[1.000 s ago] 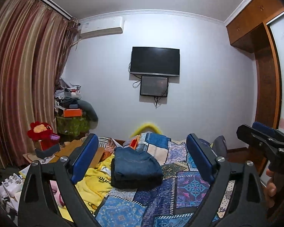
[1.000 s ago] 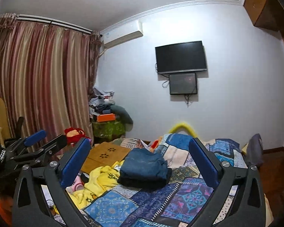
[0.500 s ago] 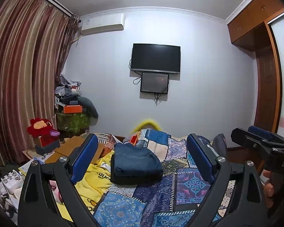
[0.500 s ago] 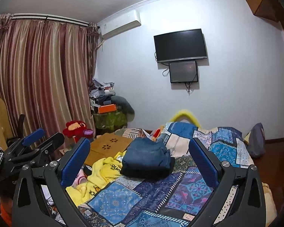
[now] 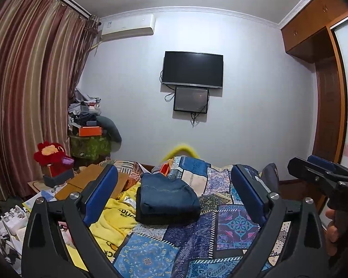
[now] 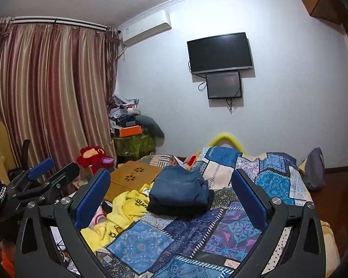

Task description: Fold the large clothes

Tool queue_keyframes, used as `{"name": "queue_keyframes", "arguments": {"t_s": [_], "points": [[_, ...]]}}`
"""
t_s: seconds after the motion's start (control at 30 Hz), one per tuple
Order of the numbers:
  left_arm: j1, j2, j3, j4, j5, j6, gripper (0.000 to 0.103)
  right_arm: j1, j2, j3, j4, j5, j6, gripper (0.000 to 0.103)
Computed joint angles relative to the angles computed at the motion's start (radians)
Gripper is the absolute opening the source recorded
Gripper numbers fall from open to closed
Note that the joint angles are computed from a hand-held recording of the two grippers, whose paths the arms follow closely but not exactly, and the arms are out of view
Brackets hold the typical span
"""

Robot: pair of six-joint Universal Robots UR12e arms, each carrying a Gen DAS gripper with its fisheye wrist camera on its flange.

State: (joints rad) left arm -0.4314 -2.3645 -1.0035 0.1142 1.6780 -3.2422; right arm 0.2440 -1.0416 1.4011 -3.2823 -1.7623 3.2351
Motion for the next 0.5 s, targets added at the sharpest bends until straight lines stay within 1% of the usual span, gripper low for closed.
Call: {"name": "queue_keyframes", "arguments": {"t_s": [0.37,0.5], "points": [[-0.002,-0.005,0.007,-0.005,-0.005,0.008,0.101,0.001,-0.006,0.008,0.003,-0.018,0.0,0.103],[0.001,-0.005,0.007,-0.007,-0.027,0.002,0.101,0.0,-0.011,0.015,0.001,-0.021,0.005,0.103]]}}
